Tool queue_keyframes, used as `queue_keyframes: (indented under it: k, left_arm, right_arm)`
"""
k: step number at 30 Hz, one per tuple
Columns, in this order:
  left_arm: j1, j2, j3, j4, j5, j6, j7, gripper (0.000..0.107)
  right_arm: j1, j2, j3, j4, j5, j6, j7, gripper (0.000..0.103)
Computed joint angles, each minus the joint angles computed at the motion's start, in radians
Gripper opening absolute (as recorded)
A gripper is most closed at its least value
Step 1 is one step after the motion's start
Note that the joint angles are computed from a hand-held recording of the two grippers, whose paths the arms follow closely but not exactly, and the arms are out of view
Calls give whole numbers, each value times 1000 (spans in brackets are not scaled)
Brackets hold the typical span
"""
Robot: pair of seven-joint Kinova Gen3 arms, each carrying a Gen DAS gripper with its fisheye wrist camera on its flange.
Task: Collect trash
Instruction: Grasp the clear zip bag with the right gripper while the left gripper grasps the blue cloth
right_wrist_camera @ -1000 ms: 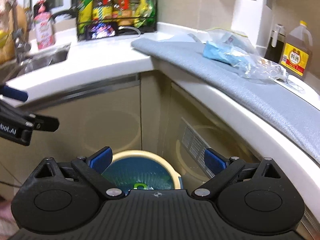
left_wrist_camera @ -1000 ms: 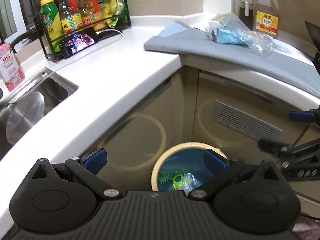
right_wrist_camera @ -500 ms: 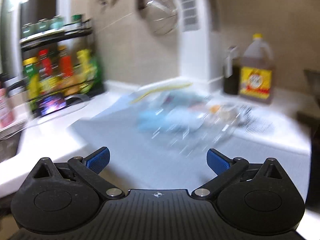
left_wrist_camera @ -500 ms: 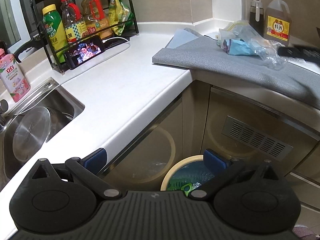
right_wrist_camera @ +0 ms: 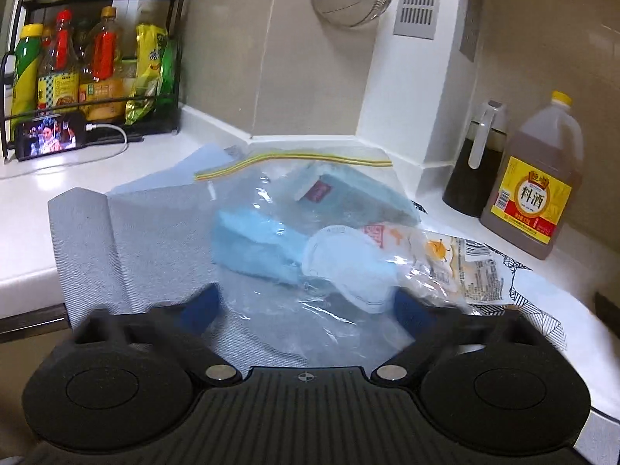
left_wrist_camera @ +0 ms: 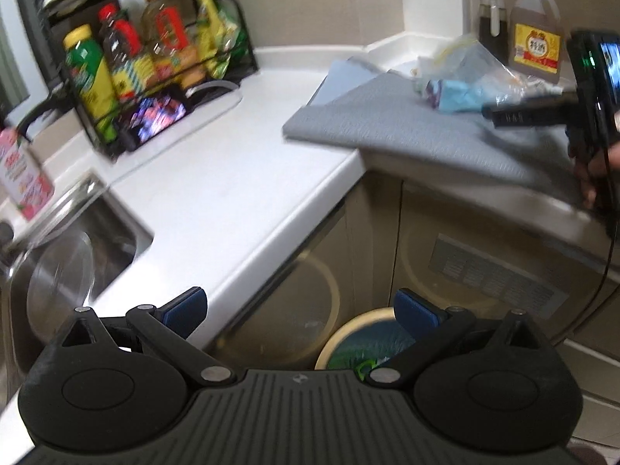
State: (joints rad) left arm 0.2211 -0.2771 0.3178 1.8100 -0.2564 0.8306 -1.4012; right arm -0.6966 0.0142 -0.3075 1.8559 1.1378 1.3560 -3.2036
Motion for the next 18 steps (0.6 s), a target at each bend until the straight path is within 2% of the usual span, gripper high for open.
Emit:
queue_keyframes:
  k: [1, 4, 5, 10, 12, 16, 18]
  left_arm:
    - [-3, 14, 18, -17, -12, -8, 13, 103]
    - [16, 62, 46, -64, -38, -59, 29, 103]
    - [25, 83, 56, -80, -53, -83, 36, 103]
    - [118, 225, 54, -185, -86, -218, -12, 103]
    - [160, 304, 52, -255, -81, -241, -63, 103]
    - [122, 484, 211, -439, -133, -185, -226, 103]
    - [155, 572, 238, -532, -196, -144, -282, 103]
  right_arm:
    - [0, -15, 0, 17, -4, -7, -33, 50]
    - [9, -67, -19, 74, -10, 8, -150, 31]
    - [12, -82, -32, 90, -9, 32, -188, 28]
    - [40, -178, -96, 182, -5, 148, -355, 25]
    - [92, -211, -111, 209, -34, 155, -403, 25]
    - [133, -315, -55, 271, -85, 18, -469, 26]
    - [155, -325, -40, 279, -99, -35, -451, 26]
